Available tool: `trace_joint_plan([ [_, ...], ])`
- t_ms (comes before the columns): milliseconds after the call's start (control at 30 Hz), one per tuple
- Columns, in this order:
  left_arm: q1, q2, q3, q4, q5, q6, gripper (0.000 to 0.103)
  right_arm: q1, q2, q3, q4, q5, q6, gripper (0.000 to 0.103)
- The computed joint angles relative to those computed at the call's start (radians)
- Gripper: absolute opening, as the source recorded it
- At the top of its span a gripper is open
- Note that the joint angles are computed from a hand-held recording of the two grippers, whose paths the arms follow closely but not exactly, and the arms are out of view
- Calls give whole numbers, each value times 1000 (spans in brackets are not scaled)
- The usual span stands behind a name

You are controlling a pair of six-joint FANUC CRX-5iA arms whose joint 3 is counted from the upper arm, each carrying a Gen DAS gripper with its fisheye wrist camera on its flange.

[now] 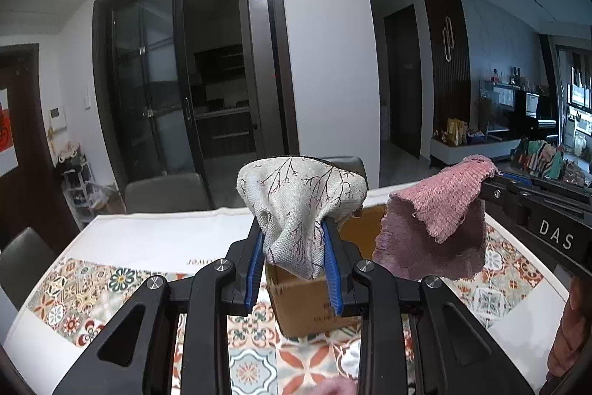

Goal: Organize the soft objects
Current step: 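Lift the grey pouch and mauve towel with both tools and carry them over the box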

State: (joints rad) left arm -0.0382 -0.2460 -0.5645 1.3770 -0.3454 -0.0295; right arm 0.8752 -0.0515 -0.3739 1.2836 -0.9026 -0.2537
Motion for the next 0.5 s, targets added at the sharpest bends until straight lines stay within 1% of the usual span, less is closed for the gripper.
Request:
trace_joint_plan([
  [167, -61, 39, 28, 107, 72, -94, 29, -48, 14, 21, 55, 37, -13, 9],
  [267, -79, 63, 45, 129, 92, -114, 29, -81, 22, 35, 61, 82, -18, 9],
  [300, -72, 75, 56, 100, 84, -85, 29, -90, 25, 39, 60, 95, -16, 9],
  [367, -67, 95, 72, 75, 81, -57, 29, -107, 34, 46, 67, 110, -16, 9],
  [500, -28, 150, 133, -97, 33, 113, 29, -141, 67, 76, 62, 146, 2, 9],
])
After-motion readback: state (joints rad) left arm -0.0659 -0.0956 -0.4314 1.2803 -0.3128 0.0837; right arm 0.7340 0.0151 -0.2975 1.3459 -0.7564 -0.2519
